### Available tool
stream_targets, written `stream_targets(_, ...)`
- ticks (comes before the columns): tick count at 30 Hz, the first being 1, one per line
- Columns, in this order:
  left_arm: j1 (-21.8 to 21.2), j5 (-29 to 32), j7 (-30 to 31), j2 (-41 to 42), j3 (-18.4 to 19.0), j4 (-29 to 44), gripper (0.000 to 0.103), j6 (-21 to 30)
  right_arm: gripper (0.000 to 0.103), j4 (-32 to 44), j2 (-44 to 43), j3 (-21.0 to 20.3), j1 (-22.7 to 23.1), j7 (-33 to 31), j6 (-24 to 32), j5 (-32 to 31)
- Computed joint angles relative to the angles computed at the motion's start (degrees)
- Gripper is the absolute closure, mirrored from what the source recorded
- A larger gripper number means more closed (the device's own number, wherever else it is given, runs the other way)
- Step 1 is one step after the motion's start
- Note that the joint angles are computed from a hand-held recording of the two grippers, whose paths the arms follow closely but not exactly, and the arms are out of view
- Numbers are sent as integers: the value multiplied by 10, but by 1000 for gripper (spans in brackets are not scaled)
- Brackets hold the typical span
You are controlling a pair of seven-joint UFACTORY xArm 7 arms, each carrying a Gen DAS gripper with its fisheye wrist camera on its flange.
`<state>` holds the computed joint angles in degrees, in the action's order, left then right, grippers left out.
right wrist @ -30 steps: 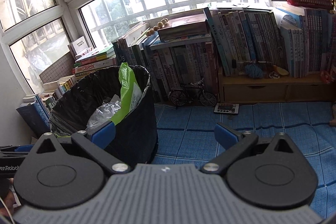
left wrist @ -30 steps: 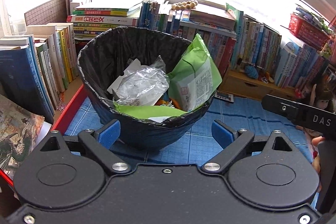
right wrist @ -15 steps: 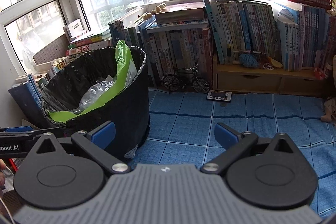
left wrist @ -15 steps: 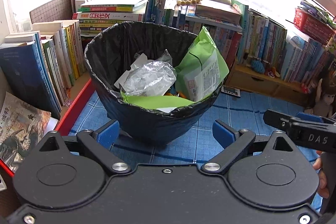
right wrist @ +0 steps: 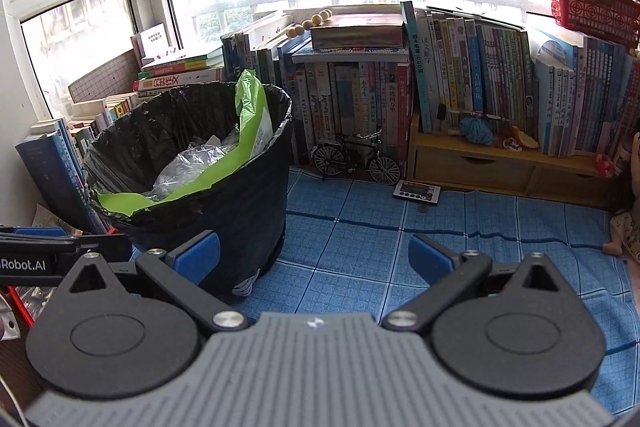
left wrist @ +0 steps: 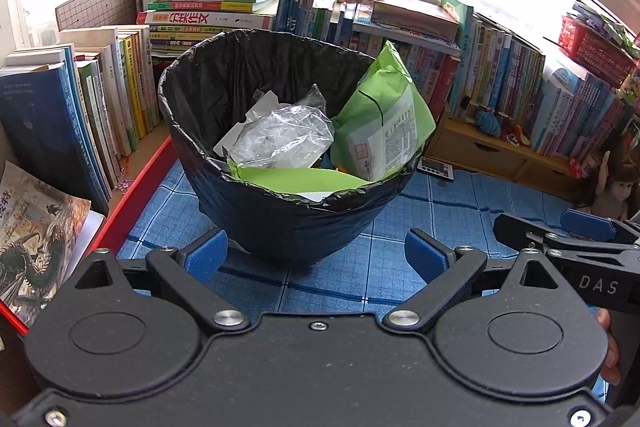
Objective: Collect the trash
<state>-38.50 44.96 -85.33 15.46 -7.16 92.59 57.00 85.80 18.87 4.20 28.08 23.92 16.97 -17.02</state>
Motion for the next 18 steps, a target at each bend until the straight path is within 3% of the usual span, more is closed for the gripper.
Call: stream_targets(18,-1,-6,2,12,6,13,6,9,0,9,8,2,2,-26,-2,7)
